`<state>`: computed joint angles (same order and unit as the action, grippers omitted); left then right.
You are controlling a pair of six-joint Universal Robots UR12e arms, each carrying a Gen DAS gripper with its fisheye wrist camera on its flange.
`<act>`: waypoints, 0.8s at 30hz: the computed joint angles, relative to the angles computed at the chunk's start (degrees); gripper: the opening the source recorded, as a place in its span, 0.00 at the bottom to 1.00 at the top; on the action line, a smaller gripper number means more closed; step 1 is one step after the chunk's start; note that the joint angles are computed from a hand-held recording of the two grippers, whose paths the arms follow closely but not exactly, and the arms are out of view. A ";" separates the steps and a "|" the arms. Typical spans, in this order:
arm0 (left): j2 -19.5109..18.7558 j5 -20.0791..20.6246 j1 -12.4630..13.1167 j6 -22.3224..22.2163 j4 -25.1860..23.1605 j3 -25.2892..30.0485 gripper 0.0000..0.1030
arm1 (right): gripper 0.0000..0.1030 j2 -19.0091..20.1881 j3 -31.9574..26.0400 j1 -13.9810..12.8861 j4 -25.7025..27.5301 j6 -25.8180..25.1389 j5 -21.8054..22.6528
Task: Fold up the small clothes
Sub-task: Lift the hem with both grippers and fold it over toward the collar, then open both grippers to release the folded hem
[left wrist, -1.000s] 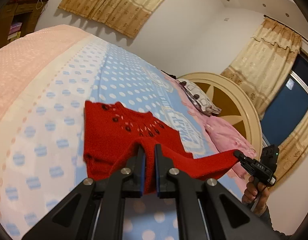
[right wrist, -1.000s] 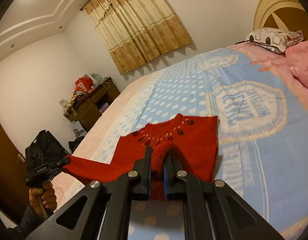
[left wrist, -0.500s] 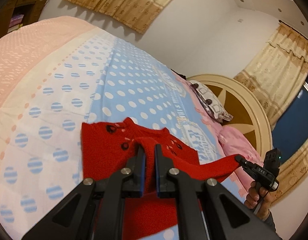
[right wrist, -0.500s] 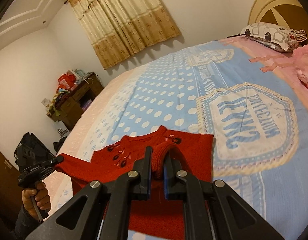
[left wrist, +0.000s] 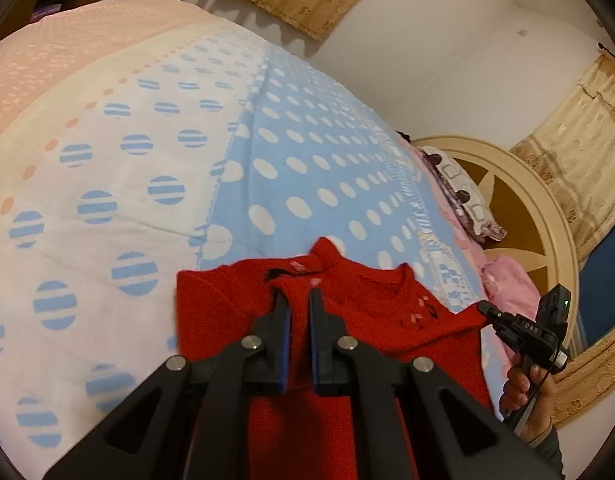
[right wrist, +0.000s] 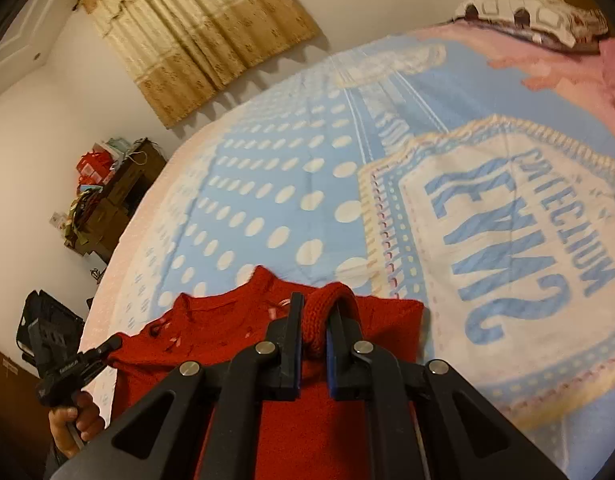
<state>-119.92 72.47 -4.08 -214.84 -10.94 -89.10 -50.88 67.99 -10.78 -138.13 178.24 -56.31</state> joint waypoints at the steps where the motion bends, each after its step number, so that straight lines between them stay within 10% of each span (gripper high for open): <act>1: -0.21 0.20 0.02 -0.25 0.29 -0.02 0.08 | 0.08 0.57 -0.58 0.08 0.23 0.46 -0.02; 5: -0.48 0.38 0.22 -2.22 0.45 -0.17 0.10 | 0.16 2.20 -2.32 0.54 0.86 1.15 -0.38; 6: -0.33 0.52 0.29 -2.93 1.01 -0.49 0.13 | 0.27 2.08 -2.07 0.60 0.45 1.18 -0.43; 8: 0.75 3.77 0.02 -4.10 2.65 -1.88 0.21 | 0.84 1.56 -0.93 0.47 -2.40 1.37 -0.15; 15: 3.97 14.54 -1.95 -0.61 4.40 -5.17 0.40 | 0.84 -1.11 3.26 -0.06 -11.04 0.28 1.00; 24: 3.03 26.17 -6.22 15.12 -11.27 0.16 0.57 | 0.83 -3.36 4.48 2.40 0.51 -15.14 -0.63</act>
<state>-116.89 98.64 -10.30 -199.72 -22.20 -88.94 -54.24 72.47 -8.38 -137.62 163.10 -56.94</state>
